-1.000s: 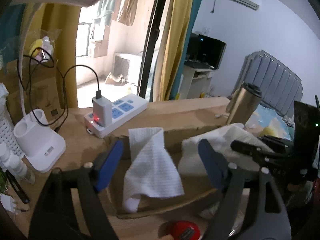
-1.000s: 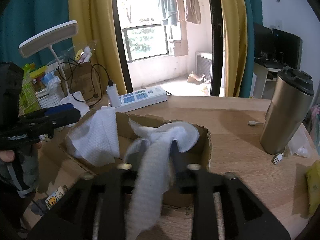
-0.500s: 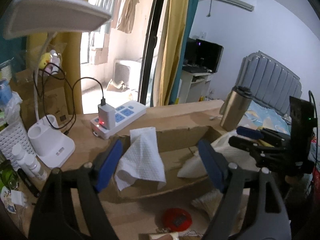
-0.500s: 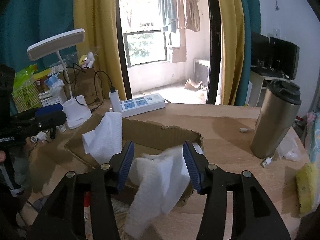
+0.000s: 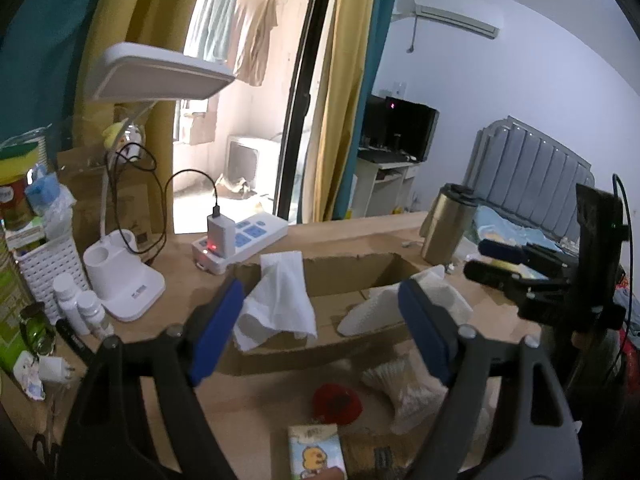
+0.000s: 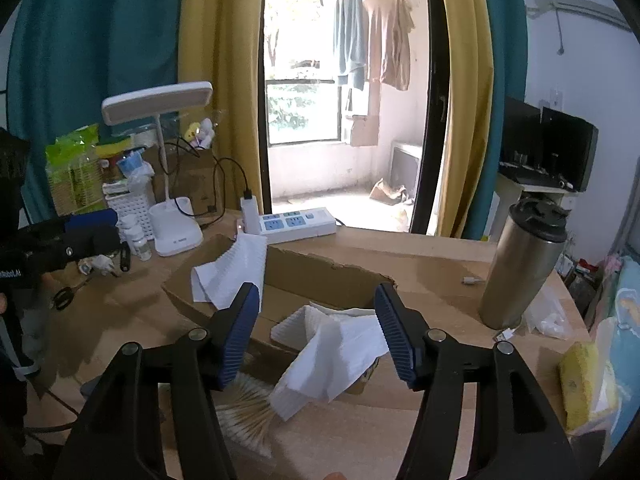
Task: Organize soft objects
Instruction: 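Withdraw both tools from the box toward the remaining items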
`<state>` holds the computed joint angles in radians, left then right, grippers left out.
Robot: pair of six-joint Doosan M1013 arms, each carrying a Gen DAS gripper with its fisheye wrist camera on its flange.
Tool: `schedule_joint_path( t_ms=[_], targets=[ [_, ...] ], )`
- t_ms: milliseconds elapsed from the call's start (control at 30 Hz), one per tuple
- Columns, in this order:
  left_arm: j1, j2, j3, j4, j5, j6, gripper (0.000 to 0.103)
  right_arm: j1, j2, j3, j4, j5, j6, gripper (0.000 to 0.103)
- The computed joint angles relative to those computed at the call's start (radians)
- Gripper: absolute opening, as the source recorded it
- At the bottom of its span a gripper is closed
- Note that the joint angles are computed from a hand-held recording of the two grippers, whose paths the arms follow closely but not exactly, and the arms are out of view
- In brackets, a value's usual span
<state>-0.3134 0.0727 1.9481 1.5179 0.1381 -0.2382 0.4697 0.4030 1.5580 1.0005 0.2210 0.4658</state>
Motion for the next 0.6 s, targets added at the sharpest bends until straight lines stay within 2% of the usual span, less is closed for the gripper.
schedule_joint_path(
  t_ms=[67, 233, 400, 533, 600],
  targets=[
    [-0.007, -0.013, 0.018, 0.043, 0.004, -0.049, 0.081, 0.001, -0.012, 0.013, 0.040, -0.008, -0.043, 0.064],
    [-0.027, -0.043, 0.056, 0.040, 0.025, -0.064, 0.082, 0.007, -0.040, 0.048, 0.079, -0.028, -0.095, 0.064],
    [-0.044, -0.070, 0.095, 0.142, 0.024, -0.196, 0.082, 0.011, -0.063, 0.082, 0.156, -0.039, -0.172, 0.064],
    [-0.052, -0.079, 0.121, 0.300, 0.027, -0.384, 0.082, 0.014, -0.082, 0.113, 0.265, -0.036, -0.293, 0.064],
    [-0.055, -0.076, 0.128, 0.307, 0.024, -0.406, 0.082, 0.018, -0.088, 0.126, 0.288, -0.034, -0.330, 0.065]
  ],
)
